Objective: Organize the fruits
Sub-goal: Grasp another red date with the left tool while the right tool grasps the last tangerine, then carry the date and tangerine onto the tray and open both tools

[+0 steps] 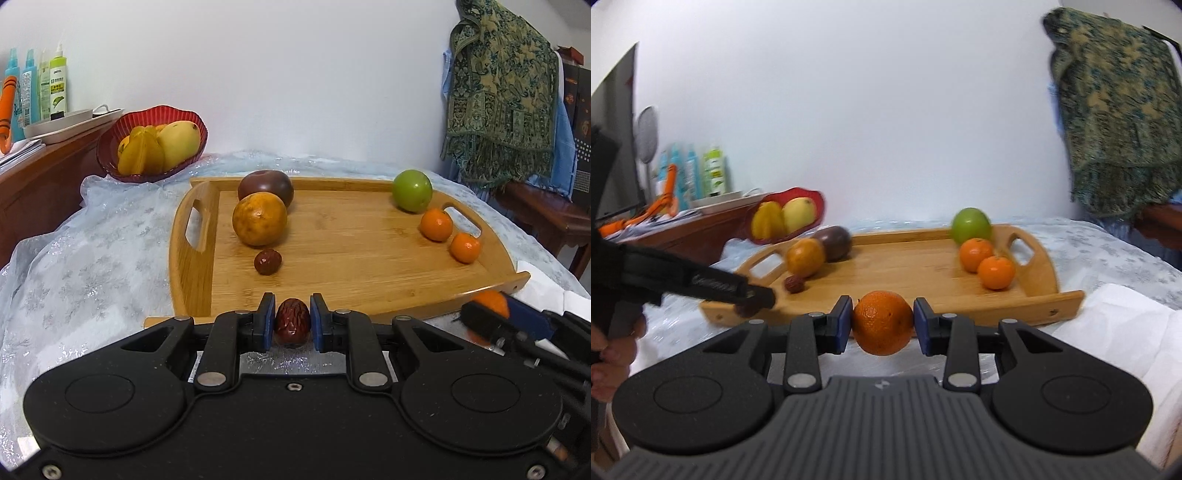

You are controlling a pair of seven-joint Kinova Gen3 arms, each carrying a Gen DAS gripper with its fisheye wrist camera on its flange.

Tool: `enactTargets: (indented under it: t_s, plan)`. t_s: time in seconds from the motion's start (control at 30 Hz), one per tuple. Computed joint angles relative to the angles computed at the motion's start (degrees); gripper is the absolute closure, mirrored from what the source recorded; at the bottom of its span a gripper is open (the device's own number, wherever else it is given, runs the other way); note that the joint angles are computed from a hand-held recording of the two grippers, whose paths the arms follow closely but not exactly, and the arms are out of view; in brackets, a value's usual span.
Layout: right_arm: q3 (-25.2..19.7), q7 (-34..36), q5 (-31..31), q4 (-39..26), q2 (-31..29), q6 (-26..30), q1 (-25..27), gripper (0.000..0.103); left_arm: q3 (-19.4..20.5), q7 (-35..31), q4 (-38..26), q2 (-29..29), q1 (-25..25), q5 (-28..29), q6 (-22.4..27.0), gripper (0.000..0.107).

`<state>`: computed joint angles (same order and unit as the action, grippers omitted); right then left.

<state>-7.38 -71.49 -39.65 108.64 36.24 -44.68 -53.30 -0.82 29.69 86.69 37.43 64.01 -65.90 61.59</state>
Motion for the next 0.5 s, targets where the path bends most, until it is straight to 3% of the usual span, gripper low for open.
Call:
enactTargets:
  t_s: [0.17, 0.5]
  plan:
    - [0.1, -1.1, -4.0, -0.4, -0.3, 0.5, 0.6, 0.063, 0.1, -0.6, 0.0, 0.1, -0.1, 0.1, -0.2, 0.089]
    - [1.4, 1.1, -5.8, -2.9, -0.3, 1.4, 1.3, 0.063, -0.6, -1.7, -1.2, 0.0, -1.1, -1.6, -1.0, 0.089]
